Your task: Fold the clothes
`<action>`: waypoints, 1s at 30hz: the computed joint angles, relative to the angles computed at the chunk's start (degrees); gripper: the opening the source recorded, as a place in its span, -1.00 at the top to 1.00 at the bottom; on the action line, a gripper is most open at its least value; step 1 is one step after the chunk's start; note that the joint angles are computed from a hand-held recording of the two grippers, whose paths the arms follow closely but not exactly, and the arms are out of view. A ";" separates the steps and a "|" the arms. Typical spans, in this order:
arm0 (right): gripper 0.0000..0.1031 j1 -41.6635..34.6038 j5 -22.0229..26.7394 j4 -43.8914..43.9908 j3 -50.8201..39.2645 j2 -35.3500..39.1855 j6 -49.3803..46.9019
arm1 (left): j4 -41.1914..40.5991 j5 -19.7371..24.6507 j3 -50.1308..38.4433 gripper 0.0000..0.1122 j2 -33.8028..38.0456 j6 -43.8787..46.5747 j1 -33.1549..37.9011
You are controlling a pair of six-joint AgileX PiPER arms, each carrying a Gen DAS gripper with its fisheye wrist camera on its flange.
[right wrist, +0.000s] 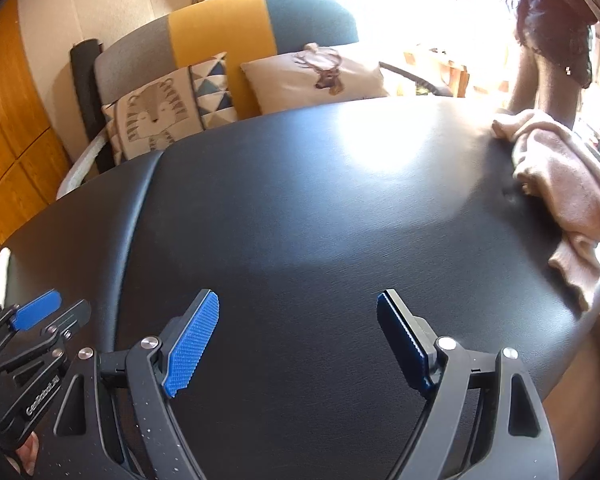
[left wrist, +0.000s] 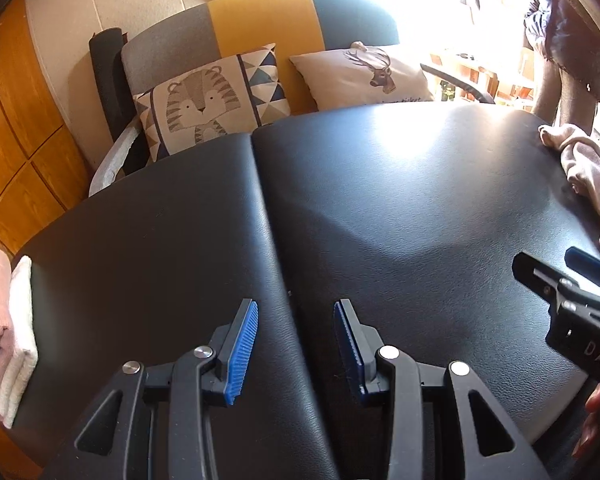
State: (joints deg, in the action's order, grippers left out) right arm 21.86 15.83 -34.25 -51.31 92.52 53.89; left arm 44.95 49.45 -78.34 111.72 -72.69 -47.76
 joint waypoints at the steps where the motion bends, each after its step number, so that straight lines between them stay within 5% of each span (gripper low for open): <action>1: -0.63 -0.80 0.40 -0.72 -0.03 -0.32 0.85 | -0.10 -0.16 -0.35 0.27 0.29 0.27 -0.15; 14: -0.63 -7.05 2.08 -4.89 1.27 -3.53 6.25 | -2.80 1.41 -11.00 0.27 5.95 7.31 -1.21; 17: -0.63 -8.56 2.87 -8.45 2.11 -5.10 10.21 | -4.33 2.45 -16.59 0.27 8.27 10.74 -1.37; 30: -0.63 -19.40 2.90 -1.12 4.39 -10.00 1.20 | -8.91 10.13 -47.12 0.27 22.40 25.57 -5.33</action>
